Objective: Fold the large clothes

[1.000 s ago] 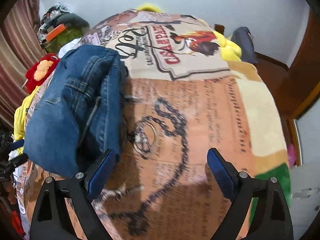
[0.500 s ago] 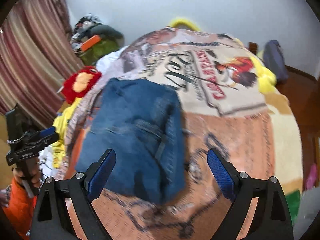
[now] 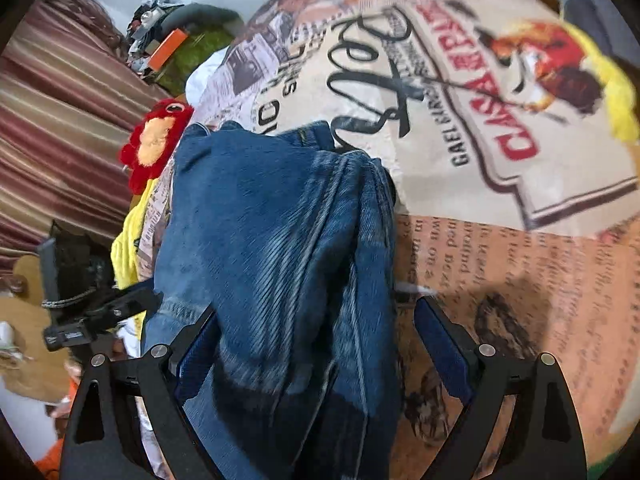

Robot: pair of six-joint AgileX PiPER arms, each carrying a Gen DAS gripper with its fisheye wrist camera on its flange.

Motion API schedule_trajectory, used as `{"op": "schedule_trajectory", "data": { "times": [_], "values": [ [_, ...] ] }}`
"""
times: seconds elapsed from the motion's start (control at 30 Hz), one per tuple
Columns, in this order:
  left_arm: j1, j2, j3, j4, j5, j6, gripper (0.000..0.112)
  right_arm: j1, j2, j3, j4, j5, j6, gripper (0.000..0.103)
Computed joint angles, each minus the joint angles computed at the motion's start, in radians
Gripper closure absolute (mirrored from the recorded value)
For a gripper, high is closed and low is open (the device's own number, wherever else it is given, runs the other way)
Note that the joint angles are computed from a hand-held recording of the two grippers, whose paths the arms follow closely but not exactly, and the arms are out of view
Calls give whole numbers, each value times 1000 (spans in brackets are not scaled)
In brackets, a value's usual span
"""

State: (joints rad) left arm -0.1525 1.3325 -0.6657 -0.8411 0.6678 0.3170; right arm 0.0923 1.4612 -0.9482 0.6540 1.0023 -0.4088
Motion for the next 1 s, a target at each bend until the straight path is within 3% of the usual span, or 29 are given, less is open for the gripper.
{"op": "schedule_trajectory", "data": {
  "times": [0.17,0.37,0.43,0.63,0.73,1.0],
  "values": [
    [66,152,1,-265,51,225,14,9,108,-28,86,3,-84,11],
    [79,246,-34,-353,79,335,14,8,166,-23,171,-26,-122,12],
    [73,249,-50,-348,86,338,26,4,160,-13,179,-33,-134,21],
    [-14,167,-108,-193,44,156,52,16,70,15,126,-37,-96,53],
    [-55,78,-118,-115,36,81,61,27,3,3,112,-4,-63,64],
    [-120,-190,-219,248,93,-196,68,156,-155,-84,28,14,148,68]
  ]
}}
